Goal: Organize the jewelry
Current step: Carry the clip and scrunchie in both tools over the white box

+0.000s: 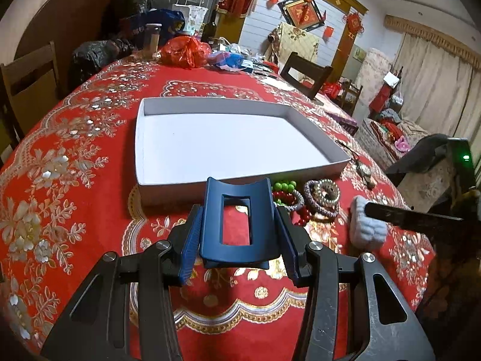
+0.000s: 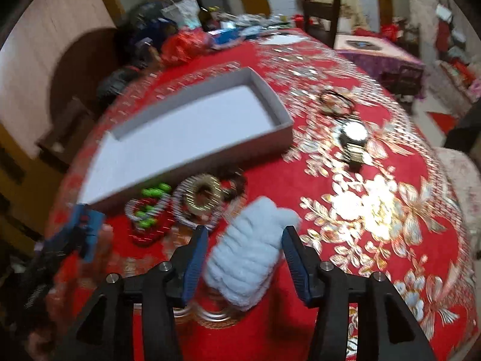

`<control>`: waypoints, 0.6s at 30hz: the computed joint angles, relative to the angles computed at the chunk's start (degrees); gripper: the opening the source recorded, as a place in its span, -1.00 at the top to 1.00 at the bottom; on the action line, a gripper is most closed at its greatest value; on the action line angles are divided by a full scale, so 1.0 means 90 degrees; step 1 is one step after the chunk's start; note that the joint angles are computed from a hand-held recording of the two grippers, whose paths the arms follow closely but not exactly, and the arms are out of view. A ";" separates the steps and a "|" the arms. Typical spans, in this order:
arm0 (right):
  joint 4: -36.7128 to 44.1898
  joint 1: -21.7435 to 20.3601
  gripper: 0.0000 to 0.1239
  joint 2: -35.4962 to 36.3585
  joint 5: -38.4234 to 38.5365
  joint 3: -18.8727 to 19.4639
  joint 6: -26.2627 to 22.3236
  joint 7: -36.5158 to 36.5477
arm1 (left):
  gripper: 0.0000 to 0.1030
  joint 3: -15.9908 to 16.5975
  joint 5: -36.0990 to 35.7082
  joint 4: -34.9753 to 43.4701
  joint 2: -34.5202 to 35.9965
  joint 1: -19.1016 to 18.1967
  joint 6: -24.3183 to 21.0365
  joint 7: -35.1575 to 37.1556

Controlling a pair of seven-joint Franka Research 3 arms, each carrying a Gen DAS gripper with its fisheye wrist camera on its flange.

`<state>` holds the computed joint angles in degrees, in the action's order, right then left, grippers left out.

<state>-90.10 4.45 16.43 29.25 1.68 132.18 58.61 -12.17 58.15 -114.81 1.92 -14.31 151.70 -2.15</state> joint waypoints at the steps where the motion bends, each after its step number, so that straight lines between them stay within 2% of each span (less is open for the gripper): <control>1: -0.0052 0.0050 0.18 -0.0002 -0.0089 -0.0013 0.0073 0.0069 | 0.09 -0.0003 0.0018 -0.0012 -0.0013 -0.0005 0.0005 -0.0024; 3: -0.0150 0.0167 0.18 0.0018 -0.0389 -0.0062 0.0235 0.0272 | 0.09 -0.0007 0.0040 -0.0027 -0.0023 -0.0006 0.0029 -0.0075; 6: -0.0142 0.0140 0.14 0.0091 -0.0388 -0.0021 0.0175 0.0164 | 0.09 -0.0013 -0.0032 -0.0042 -0.0027 -0.0003 0.0040 -0.0007; 16: -0.0479 0.0258 0.12 -0.0021 -0.0692 -0.0021 0.0702 0.0005 | 0.09 -0.0045 -0.0200 -0.0156 -0.0122 -0.0021 -0.0038 -0.0062; 18: -0.0548 0.0278 0.23 -0.0051 -0.0747 -0.0017 0.0811 -0.0053 | 0.09 -0.0060 -0.0157 -0.0194 -0.0159 -0.0014 -0.0049 -0.0117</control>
<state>-95.04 6.96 15.97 22.53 1.53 139.48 58.13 -12.71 56.74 -116.56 0.49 -14.44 151.26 -3.20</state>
